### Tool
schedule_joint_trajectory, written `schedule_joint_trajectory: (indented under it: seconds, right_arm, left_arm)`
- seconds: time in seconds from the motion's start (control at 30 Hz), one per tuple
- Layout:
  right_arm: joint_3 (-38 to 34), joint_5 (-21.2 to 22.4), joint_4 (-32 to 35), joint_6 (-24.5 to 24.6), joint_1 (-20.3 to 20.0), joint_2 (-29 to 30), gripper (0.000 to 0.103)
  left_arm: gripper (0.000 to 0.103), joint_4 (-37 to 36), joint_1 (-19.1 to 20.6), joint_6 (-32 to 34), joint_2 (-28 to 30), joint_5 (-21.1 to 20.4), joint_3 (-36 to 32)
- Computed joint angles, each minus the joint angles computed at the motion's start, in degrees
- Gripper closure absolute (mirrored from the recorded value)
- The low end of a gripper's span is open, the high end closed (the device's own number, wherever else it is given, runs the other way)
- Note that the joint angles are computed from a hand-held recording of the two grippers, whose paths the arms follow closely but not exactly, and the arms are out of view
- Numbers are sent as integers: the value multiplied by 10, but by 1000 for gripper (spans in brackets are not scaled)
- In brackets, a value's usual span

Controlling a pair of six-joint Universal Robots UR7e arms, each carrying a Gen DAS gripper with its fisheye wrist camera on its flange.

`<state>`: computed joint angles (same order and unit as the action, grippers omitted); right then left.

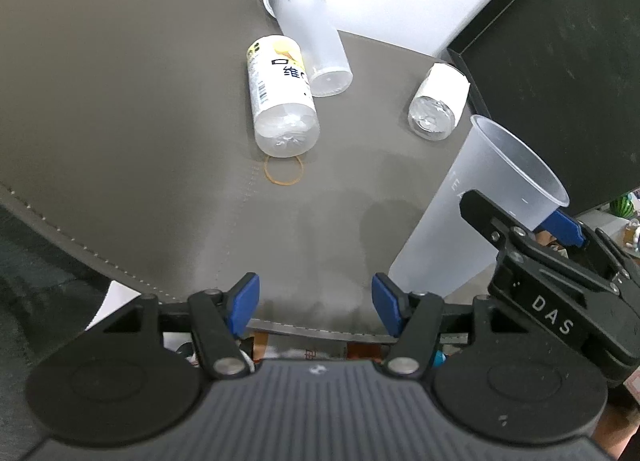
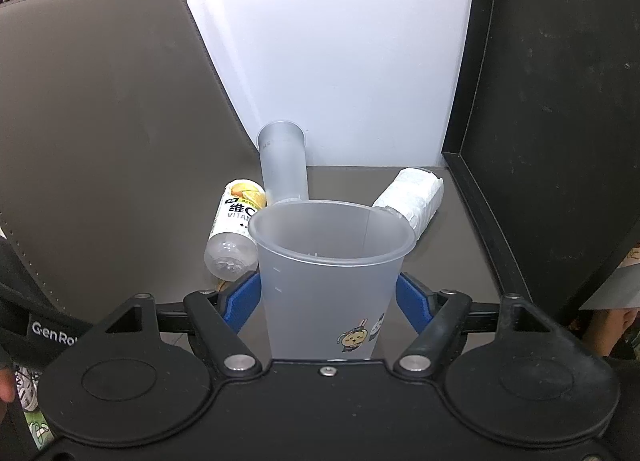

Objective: Flip cup upright

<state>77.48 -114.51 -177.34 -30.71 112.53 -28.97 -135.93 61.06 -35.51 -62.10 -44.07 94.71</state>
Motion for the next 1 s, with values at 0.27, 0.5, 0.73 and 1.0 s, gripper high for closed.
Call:
schedule_joint_trajectory:
  seconds: [0.27, 0.5, 0.73, 1.0]
  right_arm:
    - [2, -13, 19, 8, 3, -4, 29]
    - [8, -13, 35, 13, 4, -12, 29]
    - [14, -11, 43, 17, 3, -19, 29]
    - [-54, -1, 120, 53, -5, 15, 20]
  left_arm:
    - [42, 1, -6, -11, -9, 22, 12]
    - [42, 3, -10, -18, -13, 34, 15]
    - [42, 2, -16, -18, -15, 42, 19]
    - [42, -3, -21, -18, -16, 68, 14]
